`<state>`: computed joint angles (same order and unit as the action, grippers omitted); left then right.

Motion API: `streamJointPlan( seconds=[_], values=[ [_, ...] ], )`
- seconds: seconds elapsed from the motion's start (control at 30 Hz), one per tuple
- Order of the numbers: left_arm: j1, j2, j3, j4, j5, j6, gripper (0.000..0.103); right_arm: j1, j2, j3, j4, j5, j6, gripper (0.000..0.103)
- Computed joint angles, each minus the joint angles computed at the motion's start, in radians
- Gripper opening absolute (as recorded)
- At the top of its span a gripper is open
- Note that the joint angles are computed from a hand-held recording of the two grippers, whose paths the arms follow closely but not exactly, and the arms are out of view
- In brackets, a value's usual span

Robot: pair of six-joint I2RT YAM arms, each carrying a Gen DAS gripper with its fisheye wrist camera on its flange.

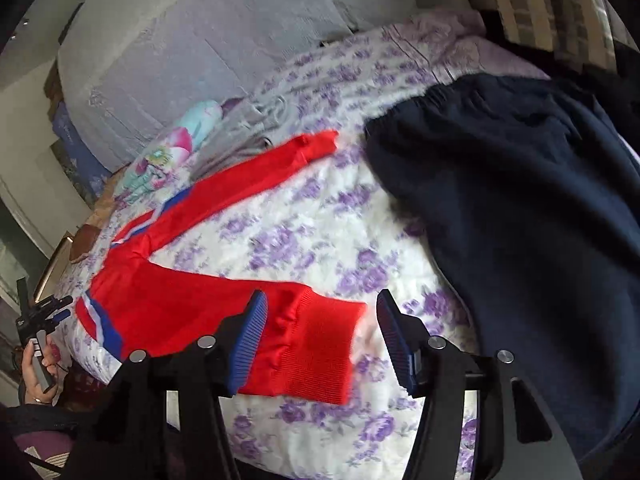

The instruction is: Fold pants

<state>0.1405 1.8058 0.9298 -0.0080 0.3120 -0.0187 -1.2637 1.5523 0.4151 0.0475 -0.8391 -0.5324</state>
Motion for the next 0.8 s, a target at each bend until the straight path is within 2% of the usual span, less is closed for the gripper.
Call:
streamJointPlan(
  seconds=[0.07, 0.13, 0.17, 0.27, 0.3, 0.33, 0.4, 0.43, 0.47, 0.53, 0.6, 0.63, 0.67, 0.7, 0.73, 0.77, 0.8],
  values=[
    [-0.034, -0.065, -0.051, 0.059, -0.017, 0.013, 0.075, 0.021, -0.062, 0.001, -0.081, -0.061, -0.032, 0.058],
    [-0.094, -0.067, -0.073, 0.109, -0.041, 0.028, 0.08, 0.093, -0.055, -0.005, -0.056, -0.039, 0.001, 0.058],
    [-0.126, -0.044, -0.067, 0.115, -0.053, 0.04, 0.081, 0.15, -0.017, -0.01, -0.005, 0.016, 0.044, 0.058],
    [-0.204, 0.122, 0.013, 0.095, -0.16, 0.087, 0.081, 0.275, 0.231, 0.048, 0.09, 0.225, 0.119, 0.056],
    [-0.213, 0.202, 0.052, 0.083, -0.229, 0.105, 0.082, 0.265, 0.279, 0.043, 0.139, 0.216, 0.106, 0.056],
    [-0.204, 0.255, 0.08, 0.074, -0.232, 0.118, 0.084, 0.236, 0.278, 0.025, 0.152, 0.185, 0.067, 0.056],
    [-0.163, 0.252, 0.062, 0.103, -0.16, 0.121, 0.085, 0.208, 0.251, 0.039, 0.078, 0.165, 0.063, 0.055],
    [-0.155, 0.229, 0.063, 0.075, -0.153, 0.114, 0.084, 0.201, 0.22, 0.032, 0.056, 0.163, 0.073, 0.057],
    [-0.138, 0.194, 0.057, 0.049, -0.109, 0.095, 0.084, 0.2, 0.175, 0.02, 0.036, 0.154, 0.077, 0.062],
    [-0.116, 0.123, 0.019, 0.067, -0.031, 0.098, 0.086, 0.219, 0.067, -0.016, 0.013, 0.125, 0.061, 0.062],
    [-0.134, 0.084, -0.025, 0.147, -0.079, 0.123, 0.098, 0.285, 0.022, -0.03, 0.023, 0.122, 0.074, 0.064],
    [-0.149, 0.109, -0.02, 0.183, -0.133, 0.136, 0.098, 0.322, 0.044, -0.025, 0.048, 0.144, 0.094, 0.068],
    [-0.16, 0.161, 0.026, 0.157, -0.169, 0.147, 0.098, 0.381, 0.115, -0.007, 0.105, 0.23, 0.143, 0.069],
    [-0.159, 0.263, 0.123, 0.072, -0.219, 0.131, 0.099, 0.43, 0.203, 0.034, 0.11, 0.323, 0.214, 0.07],
    [-0.134, 0.326, 0.182, 0.017, -0.183, 0.083, 0.099, 0.43, 0.24, 0.025, 0.179, 0.3, 0.218, 0.07],
    [-0.086, 0.34, 0.19, 0.03, -0.064, 0.083, 0.099, 0.451, 0.227, 0.014, 0.196, 0.324, 0.214, 0.07],
    [-0.072, 0.312, 0.19, 0.011, -0.054, 0.08, 0.098, 0.491, 0.164, 0.017, 0.133, 0.39, 0.234, 0.07]
  ],
)
